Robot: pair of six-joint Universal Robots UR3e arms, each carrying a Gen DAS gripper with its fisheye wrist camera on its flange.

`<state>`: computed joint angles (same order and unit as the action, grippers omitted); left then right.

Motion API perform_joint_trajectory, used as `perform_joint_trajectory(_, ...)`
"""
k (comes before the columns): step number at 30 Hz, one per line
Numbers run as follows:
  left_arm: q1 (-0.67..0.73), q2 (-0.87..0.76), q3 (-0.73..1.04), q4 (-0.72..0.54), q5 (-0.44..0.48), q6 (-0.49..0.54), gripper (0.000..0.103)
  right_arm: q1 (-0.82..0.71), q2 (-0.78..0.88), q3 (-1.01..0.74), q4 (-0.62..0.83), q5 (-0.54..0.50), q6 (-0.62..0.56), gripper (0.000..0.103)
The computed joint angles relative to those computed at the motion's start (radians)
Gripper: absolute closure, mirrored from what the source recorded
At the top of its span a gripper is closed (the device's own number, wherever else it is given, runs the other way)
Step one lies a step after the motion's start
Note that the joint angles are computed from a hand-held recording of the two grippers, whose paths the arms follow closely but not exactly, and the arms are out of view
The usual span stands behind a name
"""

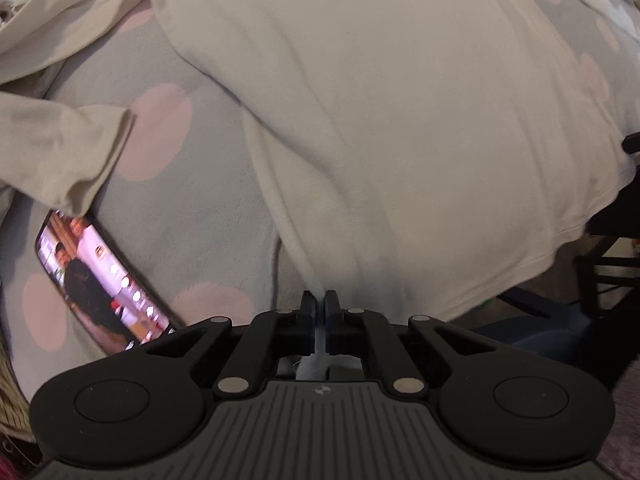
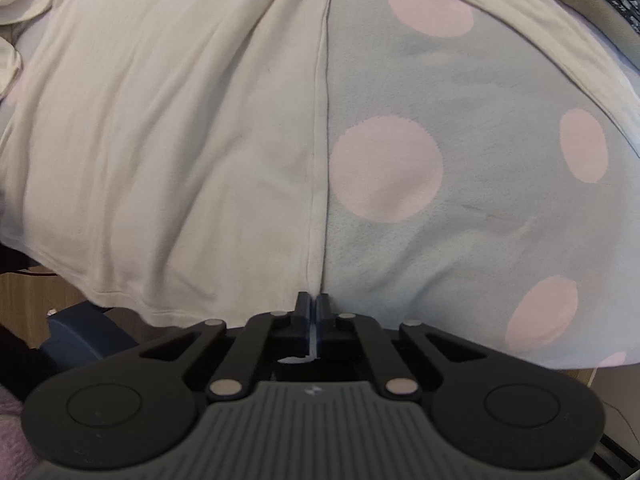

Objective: Fold clothes

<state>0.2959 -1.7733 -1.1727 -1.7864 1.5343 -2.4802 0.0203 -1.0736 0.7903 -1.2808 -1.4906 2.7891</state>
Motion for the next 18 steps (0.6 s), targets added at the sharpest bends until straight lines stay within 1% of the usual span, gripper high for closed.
perform_joint_trajectory(2, 0.009, 0.002, 0.080, -0.074, 0.017, 0.018, 0.101, -0.016, 0.002, -0.083, 0.077, 0.016, -0.016, 0.101)
perform_joint_trajectory(3, 0.006, -0.010, 0.138, -0.117, 0.020, 0.016, 0.101, -0.019, -0.027, -0.075, 0.092, -0.001, -0.036, 0.101)
perform_joint_trajectory(4, -0.027, -0.048, 0.223, -0.161, 0.016, -0.024, 0.101, -0.023, -0.065, -0.052, 0.094, -0.017, -0.057, 0.101)
perform_joint_trajectory(5, -0.021, -0.055, 0.267, -0.203, 0.014, -0.023, 0.101, -0.027, -0.102, -0.029, 0.096, -0.034, -0.079, 0.101)
perform_joint_trajectory(6, -0.024, -0.043, 0.268, -0.221, 0.015, -0.031, 0.101, -0.033, -0.116, -0.025, 0.107, -0.049, -0.101, 0.101)
perform_joint_trajectory(8, -0.061, -0.046, 0.267, -0.214, 0.027, -0.063, 0.101, 0.010, -0.066, -0.107, 0.158, -0.071, -0.082, 0.102)
perform_joint_trajectory(9, -0.058, -0.054, 0.272, -0.213, 0.037, -0.053, 0.101, 0.012, -0.056, -0.109, 0.168, -0.075, -0.085, 0.102)
perform_joint_trajectory(11, -0.047, -0.063, 0.270, -0.217, 0.058, -0.038, 0.101, 0.015, -0.050, -0.088, 0.168, -0.079, -0.090, 0.102)
perform_joint_trajectory(13, -0.036, -0.047, 0.207, -0.183, 0.086, -0.024, 0.101, 0.018, -0.058, -0.021, 0.142, -0.082, -0.095, 0.102)
perform_joint_trajectory(15, -0.022, -0.020, 0.141, -0.160, 0.105, -0.016, 0.101, 0.026, -0.041, -0.018, 0.151, -0.098, -0.088, 0.102)
perform_joint_trajectory(18, -0.030, -0.052, 0.118, -0.124, 0.132, -0.033, 0.101, 0.041, 0.007, -0.030, 0.142, -0.117, -0.087, 0.102)
